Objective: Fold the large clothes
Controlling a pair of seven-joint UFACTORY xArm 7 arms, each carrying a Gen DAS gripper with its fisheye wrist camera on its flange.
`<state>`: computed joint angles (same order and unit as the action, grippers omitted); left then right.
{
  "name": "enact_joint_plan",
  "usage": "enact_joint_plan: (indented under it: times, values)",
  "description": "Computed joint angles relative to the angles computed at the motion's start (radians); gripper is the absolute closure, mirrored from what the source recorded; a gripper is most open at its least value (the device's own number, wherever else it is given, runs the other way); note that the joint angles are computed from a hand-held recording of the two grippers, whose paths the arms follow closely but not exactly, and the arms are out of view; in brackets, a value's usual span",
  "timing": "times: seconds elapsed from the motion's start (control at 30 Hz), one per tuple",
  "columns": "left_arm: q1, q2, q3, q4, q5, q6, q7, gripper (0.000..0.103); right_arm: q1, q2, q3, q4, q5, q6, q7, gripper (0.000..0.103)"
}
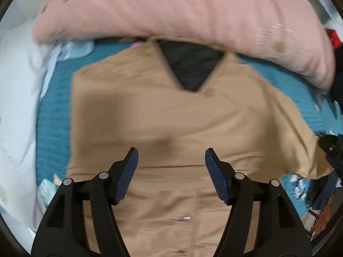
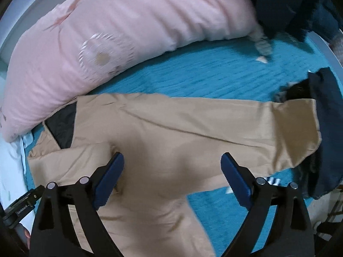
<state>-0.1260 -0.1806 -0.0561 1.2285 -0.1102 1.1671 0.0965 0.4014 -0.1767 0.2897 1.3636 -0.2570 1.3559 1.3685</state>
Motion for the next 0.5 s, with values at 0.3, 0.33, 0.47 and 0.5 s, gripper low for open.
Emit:
enact_joint_plan:
  times: [0.3,0.33,0.47,0.5]
  values:
    - [-0.114,0.045,-0.081,0.015,-0.034,-0.057,-0.032,0.036,-0.075,-0.244,-0.009,-0.145,0.008,0.131,-0.011,0.015]
    - [-0.125,0.052,-0.088,0.024,-0.031,-0.054,-0.045,0.036,-0.088,-0.267,-0.01,-0.16,0.013,0.137,-0.02,0.015]
    - [-0.165,0.094,-0.112,0.045,-0.018,-0.071,-0.092,0.036,-0.134,-0.377,-0.005,-0.231,0.031,0.169,-0.042,0.015]
    - [-0.17,0.099,-0.112,0.046,-0.012,-0.073,-0.095,0.036,-0.146,-0.402,-0.003,-0.244,0.031,0.184,-0.051,0.015]
